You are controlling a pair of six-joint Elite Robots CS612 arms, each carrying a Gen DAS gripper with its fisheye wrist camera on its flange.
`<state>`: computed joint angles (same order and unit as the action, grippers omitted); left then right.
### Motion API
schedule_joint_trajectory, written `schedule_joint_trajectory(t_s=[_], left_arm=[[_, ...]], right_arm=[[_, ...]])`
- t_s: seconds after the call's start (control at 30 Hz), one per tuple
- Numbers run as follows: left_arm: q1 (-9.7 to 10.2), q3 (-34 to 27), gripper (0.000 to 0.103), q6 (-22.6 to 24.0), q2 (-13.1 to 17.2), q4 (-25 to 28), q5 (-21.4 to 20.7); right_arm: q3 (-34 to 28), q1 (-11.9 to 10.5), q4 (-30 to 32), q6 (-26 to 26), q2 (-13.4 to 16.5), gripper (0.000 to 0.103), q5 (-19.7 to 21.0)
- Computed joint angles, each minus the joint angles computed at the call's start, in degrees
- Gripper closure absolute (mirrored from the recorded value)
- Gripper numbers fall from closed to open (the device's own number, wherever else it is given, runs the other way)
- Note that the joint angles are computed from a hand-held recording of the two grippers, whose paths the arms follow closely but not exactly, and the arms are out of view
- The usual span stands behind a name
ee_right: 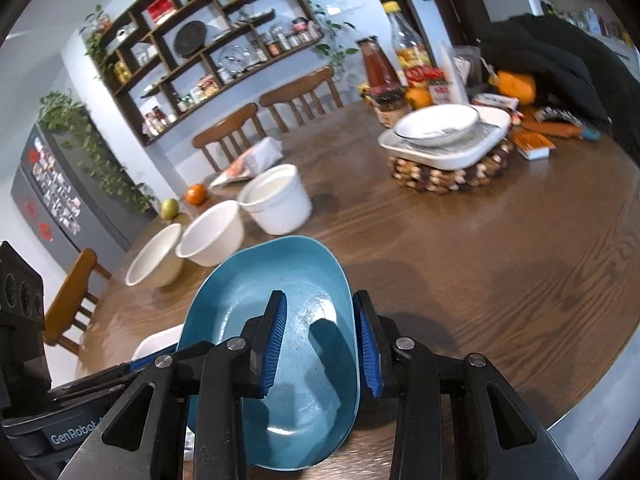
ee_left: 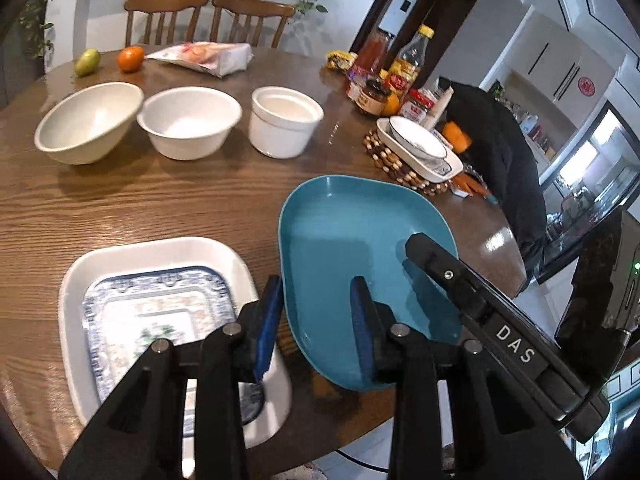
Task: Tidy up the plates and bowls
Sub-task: 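Carry the teal plate with the right tool over the patterned plates, then lower the teal plate onto the patterned plates and open the right tool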
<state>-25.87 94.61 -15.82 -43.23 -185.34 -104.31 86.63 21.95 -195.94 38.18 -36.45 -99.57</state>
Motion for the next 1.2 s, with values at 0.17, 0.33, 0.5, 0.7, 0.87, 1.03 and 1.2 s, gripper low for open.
schedule_joint_trajectory(t_s=[0.17,0.33,0.5,0.7,0.87,1.03,1.2], left_arm=[[1.1,2.21,0.07,-1.34,-0.91,-3.55,0.76],[2.14,3.89,0.07,-2.32,-1.59,-4.79,1.88],[2.91,5.06,0.069,-3.19,-1.91,-5.37,3.04],[3.76,6.1,0.067,-4.03,-2.01,-5.66,3.17],[4.32,6.54,0.066,-4.71,-1.83,-5.16,3.11],[4.58,6.69,0.065,-4.37,-1.64,-4.25,3.24],[4.97,6.21,0.065,-4.72,-1.17,-2.55,2.68]], right_arm=[[-1.93,1.14,0.47,-2.18,0.44,0.066,0.12],[-4.2,2.1,1.2,-3.93,1.24,0.066,1.47],[-6.44,2.92,2.55,-5.19,2.24,0.066,2.58],[-8.37,3.45,4.56,-5.89,3.16,0.066,4.34],[-9.41,3.91,5.89,-6.7,3.67,0.066,4.84],[-10.42,3.95,8.0,-6.75,4.29,0.066,6.06],[-11.64,4.04,10.31,-6.8,4.87,0.066,6.73]])
